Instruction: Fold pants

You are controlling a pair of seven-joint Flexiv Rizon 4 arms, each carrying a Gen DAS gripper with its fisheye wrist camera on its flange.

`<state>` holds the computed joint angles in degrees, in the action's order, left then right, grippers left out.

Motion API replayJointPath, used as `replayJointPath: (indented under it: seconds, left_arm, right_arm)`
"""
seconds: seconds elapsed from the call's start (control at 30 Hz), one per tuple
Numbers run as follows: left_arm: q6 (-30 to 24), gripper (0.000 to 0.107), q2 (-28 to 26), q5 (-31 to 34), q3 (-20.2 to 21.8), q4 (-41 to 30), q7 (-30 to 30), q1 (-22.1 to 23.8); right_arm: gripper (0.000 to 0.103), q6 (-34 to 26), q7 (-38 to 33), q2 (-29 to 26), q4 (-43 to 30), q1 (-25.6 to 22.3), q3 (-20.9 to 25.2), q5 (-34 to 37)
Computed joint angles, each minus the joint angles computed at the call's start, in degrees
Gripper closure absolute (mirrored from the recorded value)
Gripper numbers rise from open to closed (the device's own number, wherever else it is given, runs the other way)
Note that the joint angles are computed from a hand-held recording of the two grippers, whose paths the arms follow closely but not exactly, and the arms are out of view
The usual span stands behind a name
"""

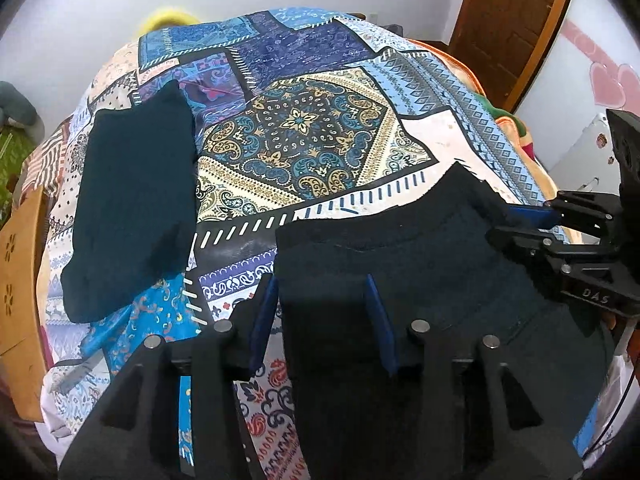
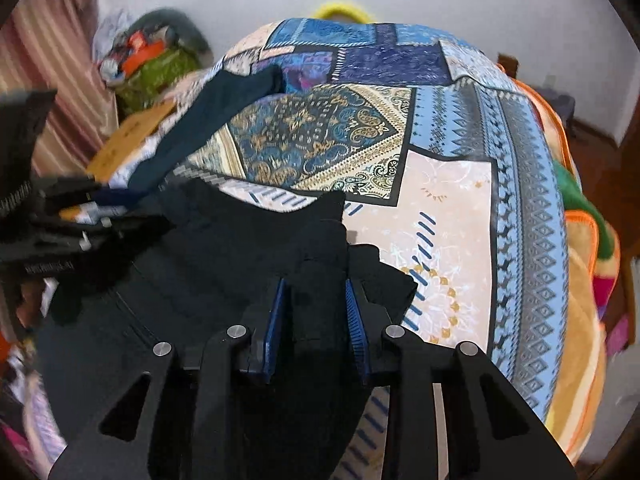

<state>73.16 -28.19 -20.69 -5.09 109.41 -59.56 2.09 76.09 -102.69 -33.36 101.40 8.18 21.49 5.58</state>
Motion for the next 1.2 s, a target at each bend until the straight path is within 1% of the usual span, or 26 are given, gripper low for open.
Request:
replayJointPath:
  seconds: [0.1,0.13,0.2,0.23,0.27,0.37,0.43,0.5,0.57,0.6,0.63,0.67,0.7,0.73,0.77,0.8,0.83,0.87,1.0,1.07,1.1,1.17,1.2]
  left_arm:
    - [-0.3,0.055,-0.5,-3.0,-2.0,0.2,0.5,1.8]
    - [0.4,0.05,-0.6,-3.4,-2.1,0.5,0.5,1.8]
    - [2.5,0.047,-0.8,-2.1,-0.7,1.0,-0.6,0.5]
    - [2.9,0.047,-0.7,-1.5,-0.3,1.0,-1.0,0.2]
    - [3.0,0.047,-0.5,-1.1,-0.1,1.0,-1.3,0.0]
    - [3.6,0.048,1.1,0.0,0.8,1.7,-2.8,-0.6]
    - [5.5,0.048,3.3,-1.0,-1.0,3.8,-1.5,0.8]
    - [8.1,0.048,5.9,-4.8,-5.1,6.8,1.7,3.9]
    - [9.8,0.046,8.2,-8.7,-8.0,9.1,4.3,6.0]
    - [10.2,0.04,9.4,-11.4,-9.7,10.2,6.2,7.3]
    - [10.4,0.032,10.2,-13.7,-10.5,11.0,7.6,7.8]
    - [10.6,0.029,10.9,-15.8,-10.9,11.7,8.7,8.0]
    - [11.0,0.026,11.6,-18.3,-11.6,12.7,10.2,8.3]
    - [10.5,0.025,11.9,-18.8,-10.7,13.0,10.5,7.7]
    - [9.2,0.025,12.0,-18.0,-8.8,12.9,9.9,6.5]
    - [7.0,0.025,11.8,-16.2,-6.3,12.7,8.6,5.1]
    - [5.7,0.025,11.7,-16.1,-5.1,12.8,8.3,4.4]
    - [4.2,0.025,11.5,-16.3,-4.4,12.9,8.3,3.9]
    - [-6.1,0.025,10.4,-17.9,-2.2,12.1,8.2,3.4]
    - [-10.4,0.024,9.1,-18.9,-1.4,10.5,7.0,3.2]
    - [-11.8,0.022,8.6,-19.6,-1.2,10.0,6.7,3.1]
    - [-16.4,0.022,6.6,-20.4,-0.9,7.5,5.5,3.2]
    - [-16.5,0.018,6.0,-20.2,-0.7,6.9,5.2,2.8]
  right_arm:
    - [0.087,1.6,-0.4,0.0,0.6,-0.6,0.4,0.6]
    - [0.087,1.9,0.1,0.1,0.9,-0.6,0.3,0.8]
    - [0.087,2.5,1.3,0.4,1.5,0.5,-1.0,0.0]
    - [0.087,2.6,2.2,0.7,1.8,1.3,-1.8,-0.7]
    - [0.087,3.9,3.7,1.1,2.5,2.9,-3.6,-1.8]
    - [0.086,3.4,6.6,3.0,3.6,3.5,-4.7,-3.5]
    - [0.086,3.6,7.5,4.6,4.7,3.0,-4.2,-3.6]
    - [0.077,4.1,7.3,6.6,6.3,2.1,-3.3,-3.5]
    - [0.054,6.1,7.8,8.3,8.3,2.6,-3.8,-3.9]
    - [0.05,7.9,7.8,9.4,9.8,2.6,-3.7,-4.0]
    - [0.045,8.7,7.6,10.0,10.6,2.1,-3.2,-3.8]
    - [0.043,9.1,7.5,10.6,11.2,1.5,-2.3,-3.5]
    - [0.043,8.9,7.0,11.2,11.6,-0.3,-0.3,-2.1]
    - [0.041,8.6,6.2,11.3,11.7,-2.1,1.9,-0.4]
    - [0.034,8.2,5.3,11.3,11.6,-3.8,3.9,1.5]
    - [0.031,7.9,4.8,11.2,11.5,-4.6,5.0,3.1]
    - [0.028,7.7,4.7,11.1,11.6,-5.2,5.6,4.5]
    - [0.028,7.2,4.7,11.0,11.8,-5.3,5.8,5.5]
    - [0.028,3.9,5.2,10.0,12.0,-4.5,4.8,8.0]
    - [0.028,0.9,5.2,8.7,10.9,-4.7,4.7,9.4]
    - [0.028,-0.1,4.2,7.8,9.9,-5.6,5.6,11.3]
    - [0.023,-2.1,1.3,6.4,7.5,-7.9,7.8,15.4]
    - [0.022,-3.6,0.0,5.6,5.9,-8.6,8.4,17.0]
